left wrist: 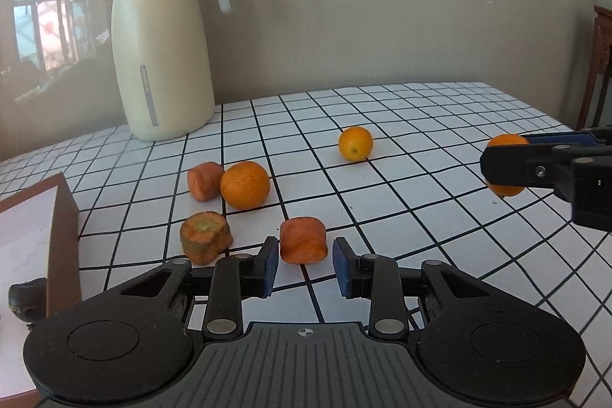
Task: Organize fruits
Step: 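Carry the small orange and carrot chunk over the white box with both tools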
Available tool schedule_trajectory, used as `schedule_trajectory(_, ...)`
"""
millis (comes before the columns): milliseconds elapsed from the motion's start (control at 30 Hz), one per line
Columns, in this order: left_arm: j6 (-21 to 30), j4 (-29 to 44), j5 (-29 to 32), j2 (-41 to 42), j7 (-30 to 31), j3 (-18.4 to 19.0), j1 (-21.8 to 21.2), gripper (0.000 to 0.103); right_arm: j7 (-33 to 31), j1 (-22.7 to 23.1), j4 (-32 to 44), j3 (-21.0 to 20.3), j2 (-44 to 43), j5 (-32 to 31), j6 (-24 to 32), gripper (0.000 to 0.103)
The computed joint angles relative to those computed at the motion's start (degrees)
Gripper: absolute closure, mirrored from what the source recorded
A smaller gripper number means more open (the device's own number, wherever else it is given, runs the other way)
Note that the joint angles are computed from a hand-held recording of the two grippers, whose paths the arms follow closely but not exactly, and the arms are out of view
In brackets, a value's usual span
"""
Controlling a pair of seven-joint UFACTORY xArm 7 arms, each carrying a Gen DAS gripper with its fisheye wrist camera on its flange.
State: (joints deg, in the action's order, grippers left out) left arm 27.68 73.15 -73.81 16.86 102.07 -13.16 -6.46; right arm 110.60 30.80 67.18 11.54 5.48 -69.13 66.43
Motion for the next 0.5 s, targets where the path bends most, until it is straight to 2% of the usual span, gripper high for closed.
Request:
schedule_trajectory(167, -1.84, 2.06, 3.1, 1.9, -2.81, -0.38, -1.11, 0.072, -0.19, -0.73, -1.18, -0.22, -0.48, 1.4, -1.61, 0.082)
schedule_trajectory(233, -2.13, 1.48, 2.4, 1.5, -0.85, -1.14, -0.37, 0.074, -0.2, -0.97, -1.5, -0.2, -0.58, 2.23, -2.35, 0.082)
schedule_trajectory(367, 0.95, -2.33, -2.78, -2.92, 6.0, -0.93, 1.64, 0.074, -0.9, -0.57, -0.02, -0.07, 0.58, 1.77, -2.33, 0.082)
schedule_trajectory(500, 5.76, -5.04, -6.31, -7.78, 8.93, 2.75, 2.43, 0.074, -0.95, 0.95, 2.46, 0.11, 1.6, -0.35, -0.77, 0.082)
